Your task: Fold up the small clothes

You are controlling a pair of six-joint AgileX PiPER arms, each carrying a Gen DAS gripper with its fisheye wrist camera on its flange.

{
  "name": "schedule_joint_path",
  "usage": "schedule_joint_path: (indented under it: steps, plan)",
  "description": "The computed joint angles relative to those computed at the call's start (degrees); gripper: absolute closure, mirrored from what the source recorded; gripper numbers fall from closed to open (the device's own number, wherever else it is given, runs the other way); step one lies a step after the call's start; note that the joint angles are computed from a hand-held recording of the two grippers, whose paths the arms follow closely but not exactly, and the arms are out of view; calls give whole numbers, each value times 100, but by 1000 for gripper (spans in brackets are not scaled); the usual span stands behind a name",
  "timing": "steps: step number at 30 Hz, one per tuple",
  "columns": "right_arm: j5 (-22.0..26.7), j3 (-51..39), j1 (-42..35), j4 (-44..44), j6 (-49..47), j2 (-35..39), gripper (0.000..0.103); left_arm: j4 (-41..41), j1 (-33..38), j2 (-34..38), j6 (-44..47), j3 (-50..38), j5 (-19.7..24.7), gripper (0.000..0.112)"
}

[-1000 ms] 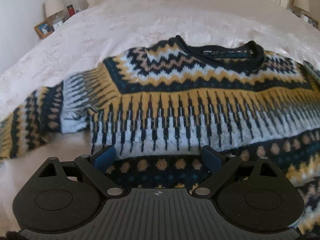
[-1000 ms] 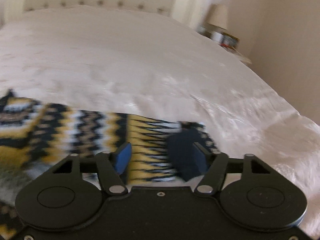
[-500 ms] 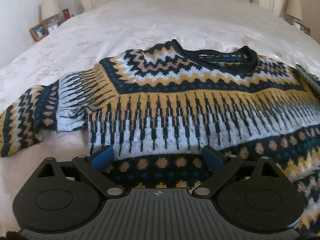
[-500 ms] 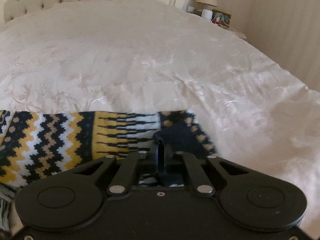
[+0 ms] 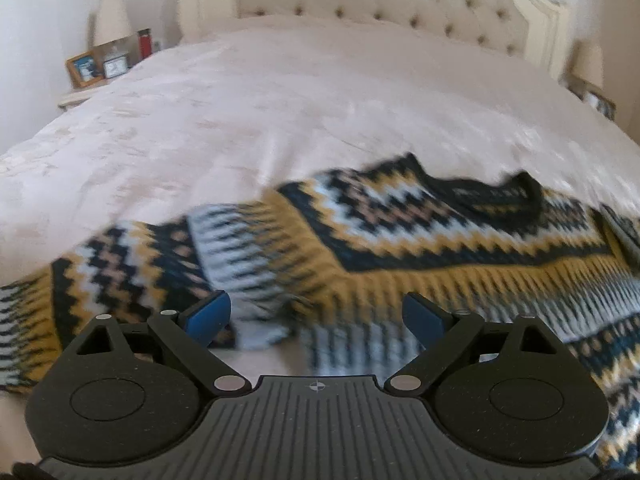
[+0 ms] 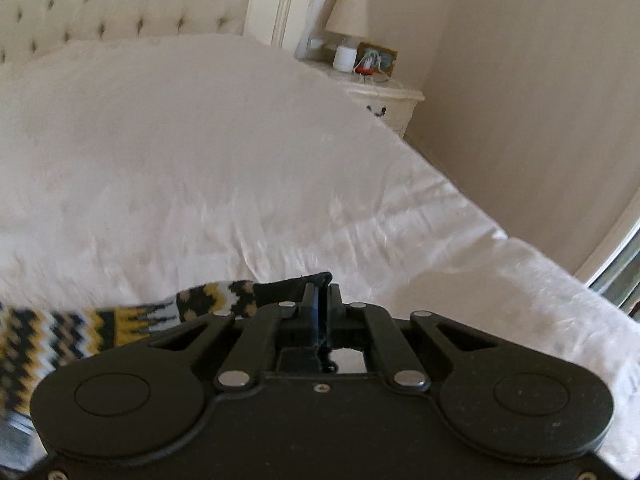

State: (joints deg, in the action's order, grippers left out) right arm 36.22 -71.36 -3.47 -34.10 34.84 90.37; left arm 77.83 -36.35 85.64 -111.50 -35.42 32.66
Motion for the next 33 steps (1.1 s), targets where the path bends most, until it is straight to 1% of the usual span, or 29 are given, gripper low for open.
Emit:
schedule_joint_path:
  steps: [4,6,9,14,16,21,25,27,28,30,32,33]
  plan:
    - [531,-605,380,812,-577,-173,96,621,361,-151,-541,314,-196,19]
    - [813,-988,703,1254,-863,-248,96,821,500,-234,-688,428,-302,19]
    - [1065,-1517,1302,1713,-1095,-261,96,810,648,-435,-584,556,-392,19]
    - [1098,-2245,2283,2458,-1149,19,96,871,838,-848,-541,808,-503,19]
    - [1141,-2650,2692,2745,-1219,331,96,914,970,-1000,-569,899,-582,19]
    - [1199,-3733,3432,3558,-1450,1309,96,979,1540,-1342,-642,1089,-1081,19]
    - [1293,-4526,3782,4118,-1686,2143,96,904,1817,-1502,-521,1175,-1212,19]
    - [1335,-4916,3979,4222,-1703,2583,96,891,1936,-1546,-512,1209,-1299,19]
    - [1485,-5239,4077,4236,-1660,2822,96,885,1987,-1549,-518,1215,-1331,19]
    - [1569,-5514,4171,4374,-1709,3206,96,901,2054,-1549,-512,1234,-1386,19]
    - [1744,-6061,4310,4301,-1636,3692,96,899,2115,-1528,-480,1239,-1452,19]
    - [1753,-6103,4381,4270,-1608,3805,96,903,2139,-1516,-471,1238,-1482,19]
